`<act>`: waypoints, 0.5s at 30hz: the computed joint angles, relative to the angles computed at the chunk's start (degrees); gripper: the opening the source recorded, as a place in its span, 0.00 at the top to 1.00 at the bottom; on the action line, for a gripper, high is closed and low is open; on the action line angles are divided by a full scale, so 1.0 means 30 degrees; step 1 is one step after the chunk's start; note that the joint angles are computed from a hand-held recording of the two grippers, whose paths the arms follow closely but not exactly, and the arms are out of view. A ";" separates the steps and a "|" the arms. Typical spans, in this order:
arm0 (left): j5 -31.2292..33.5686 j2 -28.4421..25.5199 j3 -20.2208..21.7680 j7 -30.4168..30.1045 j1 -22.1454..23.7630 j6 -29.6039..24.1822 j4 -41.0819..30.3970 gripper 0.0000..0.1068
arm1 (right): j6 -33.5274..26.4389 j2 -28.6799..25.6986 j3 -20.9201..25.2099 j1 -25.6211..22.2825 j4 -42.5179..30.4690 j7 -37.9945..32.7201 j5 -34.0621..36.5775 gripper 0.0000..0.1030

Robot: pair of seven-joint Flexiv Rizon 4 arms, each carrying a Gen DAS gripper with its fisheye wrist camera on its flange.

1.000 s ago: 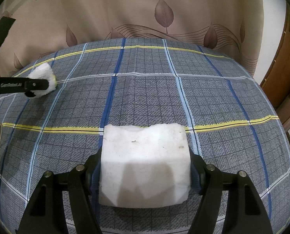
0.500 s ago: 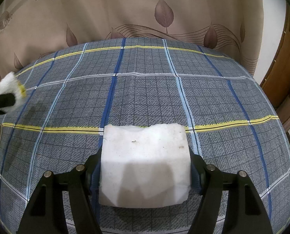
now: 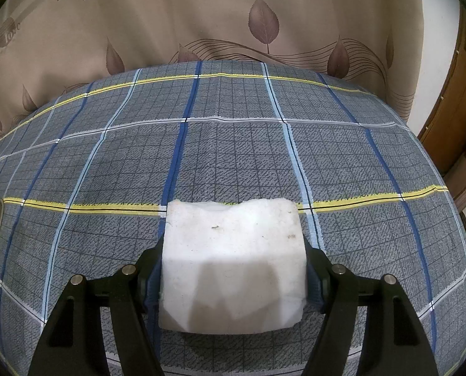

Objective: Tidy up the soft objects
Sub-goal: 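Carry the white fluffy cloth with the left gripper into the gold tin and release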

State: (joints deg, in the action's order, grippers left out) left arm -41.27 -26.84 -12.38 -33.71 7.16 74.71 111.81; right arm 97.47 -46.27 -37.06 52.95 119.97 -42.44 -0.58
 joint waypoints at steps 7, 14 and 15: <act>-0.0065 0.0959 0.1205 0.0090 0.1041 0.0614 0.0407 0.71 | 0.0016 -0.0005 -0.0001 0.0013 0.0013 -0.0001 0.0019 0.34; 0.1876 0.0139 0.2892 -0.1935 0.1847 0.0362 -0.0663 0.71 | 0.0005 -0.0034 -0.0018 0.0028 -0.0002 -0.0009 0.0031 0.34; 0.2199 -0.0056 0.3118 -0.2369 0.1881 0.0306 -0.0866 0.71 | 0.0017 -0.0024 -0.0009 0.0020 0.0009 -0.0016 0.0034 0.34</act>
